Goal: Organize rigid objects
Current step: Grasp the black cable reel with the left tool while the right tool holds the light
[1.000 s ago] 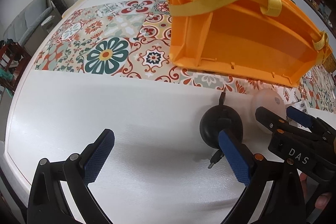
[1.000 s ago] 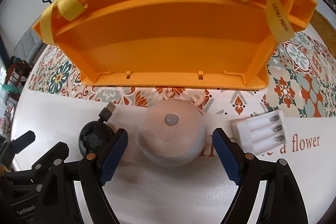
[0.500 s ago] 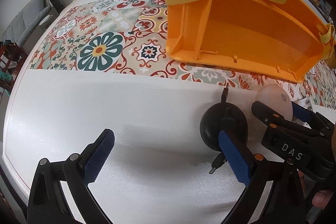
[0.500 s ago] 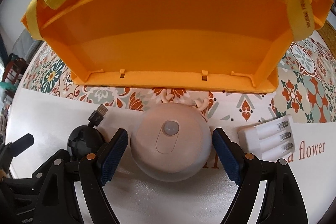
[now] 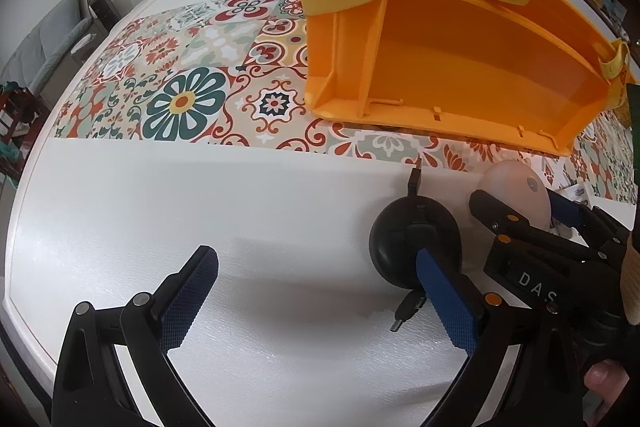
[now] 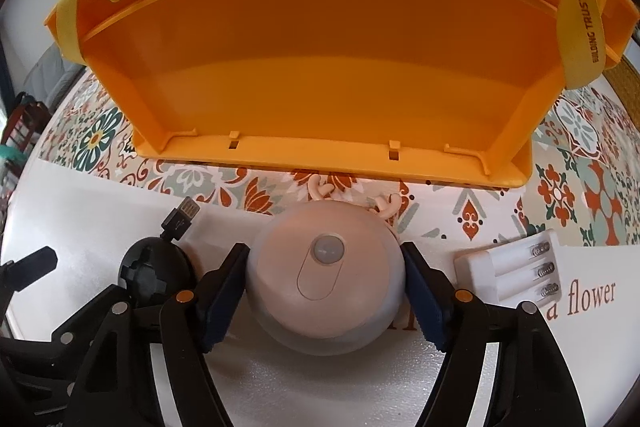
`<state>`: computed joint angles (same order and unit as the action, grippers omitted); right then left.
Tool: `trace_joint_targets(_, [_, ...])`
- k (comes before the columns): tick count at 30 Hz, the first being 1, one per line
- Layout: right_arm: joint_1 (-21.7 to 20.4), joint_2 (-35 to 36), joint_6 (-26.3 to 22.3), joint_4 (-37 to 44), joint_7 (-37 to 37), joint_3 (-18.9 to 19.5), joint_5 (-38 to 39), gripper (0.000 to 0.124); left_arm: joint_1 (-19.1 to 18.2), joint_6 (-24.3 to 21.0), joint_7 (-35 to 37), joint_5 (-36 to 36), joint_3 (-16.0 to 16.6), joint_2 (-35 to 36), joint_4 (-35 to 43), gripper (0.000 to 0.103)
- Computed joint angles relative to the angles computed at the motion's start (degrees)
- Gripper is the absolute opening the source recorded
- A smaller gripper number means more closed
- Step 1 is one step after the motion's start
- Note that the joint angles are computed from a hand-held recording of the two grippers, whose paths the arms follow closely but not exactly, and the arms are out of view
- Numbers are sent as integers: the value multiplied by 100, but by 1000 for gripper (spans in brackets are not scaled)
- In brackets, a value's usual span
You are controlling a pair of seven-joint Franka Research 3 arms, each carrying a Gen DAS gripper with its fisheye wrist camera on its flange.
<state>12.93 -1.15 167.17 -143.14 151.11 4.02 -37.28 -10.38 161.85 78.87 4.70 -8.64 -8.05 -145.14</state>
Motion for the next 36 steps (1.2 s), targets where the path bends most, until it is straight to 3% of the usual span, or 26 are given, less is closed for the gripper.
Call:
trace_joint_targets(6, [-119, -359, -37, -157, 320, 125, -319, 74, -160, 67, 399, -431, 109, -114, -79, 101])
trace_joint_targets(13, [-480, -1044, -46, -645, 121, 465, 164, 74, -384, 353, 886, -836, 147, -168, -186, 101])
trace_joint_targets(22, [-1000, -1567, -145, -1039, -100, 888, 545, 74, -571, 848, 1003, -846, 53, 54, -222, 99])
trace_joint_targets(30, [-1233, -1727, -138, -1307, -424, 1044, 1033, 74, -457, 978, 801, -618, -92, 388, -87, 80])
trace_joint_targets(36, [-1385, -1713, -74, -1372, -504, 1160, 1193, 74, -479, 1099, 1028, -974, -124, 509, -66, 64])
